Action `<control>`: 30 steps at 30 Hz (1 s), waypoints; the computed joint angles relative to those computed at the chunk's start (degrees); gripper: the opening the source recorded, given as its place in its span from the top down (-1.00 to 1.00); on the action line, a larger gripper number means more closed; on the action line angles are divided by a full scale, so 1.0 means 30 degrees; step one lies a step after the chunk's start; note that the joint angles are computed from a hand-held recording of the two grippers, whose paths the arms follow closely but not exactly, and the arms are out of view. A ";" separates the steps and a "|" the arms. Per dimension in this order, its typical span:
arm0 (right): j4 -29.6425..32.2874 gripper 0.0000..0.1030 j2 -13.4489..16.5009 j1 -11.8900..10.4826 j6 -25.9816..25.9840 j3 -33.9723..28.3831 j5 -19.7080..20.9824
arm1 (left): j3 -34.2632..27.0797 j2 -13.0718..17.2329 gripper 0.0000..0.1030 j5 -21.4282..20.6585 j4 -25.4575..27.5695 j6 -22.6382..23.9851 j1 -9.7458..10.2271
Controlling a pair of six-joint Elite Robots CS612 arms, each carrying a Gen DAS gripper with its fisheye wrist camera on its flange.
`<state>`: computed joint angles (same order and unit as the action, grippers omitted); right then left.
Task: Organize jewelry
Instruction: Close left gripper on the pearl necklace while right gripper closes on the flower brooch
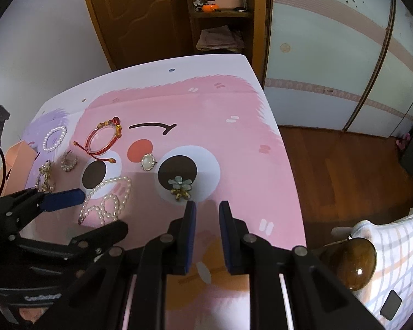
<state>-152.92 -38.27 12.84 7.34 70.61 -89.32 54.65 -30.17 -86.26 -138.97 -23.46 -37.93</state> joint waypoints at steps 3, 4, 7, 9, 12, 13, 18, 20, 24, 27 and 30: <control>-0.0072 0.67 0.0028 -0.0008 0.0006 -0.0059 0.0184 | -0.0104 0.0057 -0.10 0.1734 0.0406 0.0725 -0.0315; -0.0136 0.67 0.0017 -0.0009 -0.0021 -0.0043 0.0229 | 0.0116 -0.0009 0.21 0.1509 -0.0022 0.1040 -0.0280; -0.0297 0.67 0.0007 0.0004 -0.0125 -0.0031 0.0301 | 0.0238 -0.0099 0.75 0.1328 -0.0096 0.1444 -0.0233; -0.0286 0.67 0.0031 0.0043 -0.0202 -0.0091 0.0210 | 0.0314 -0.0125 0.76 0.1286 -0.0170 0.1588 -0.0222; -0.0292 0.67 0.0048 0.0028 -0.0241 -0.0152 0.0501 | 0.0805 -0.0353 0.83 0.0823 -0.0788 0.1318 -0.0099; -0.0318 0.66 0.0048 -0.0001 -0.0234 -0.0145 0.0692 | 0.0994 -0.0431 0.85 0.0620 -0.1077 0.1081 -0.0043; -0.0137 0.64 0.0224 -0.0125 -0.0206 -0.0372 0.1514 | 0.1977 -0.0902 0.85 0.0385 -0.2515 0.0186 0.0177; 0.0059 0.64 0.0338 -0.0133 -0.0184 -0.0537 0.1606 | 0.2435 -0.1165 0.85 0.0354 -0.3116 0.0054 0.0217; 0.0253 0.64 0.0569 -0.0138 -0.0243 -0.0786 0.1865 | 0.3360 -0.1749 0.85 0.0269 -0.4004 -0.0209 0.0277; 0.0151 0.64 0.0632 -0.0137 -0.0446 -0.0815 0.2096 | 0.4134 -0.2244 0.85 0.0290 -0.4607 -0.0353 0.0304; 0.0066 0.63 0.0718 -0.0172 -0.0536 -0.0892 0.2471 | 0.4559 -0.2539 0.85 0.0219 -0.4945 -0.0450 0.0295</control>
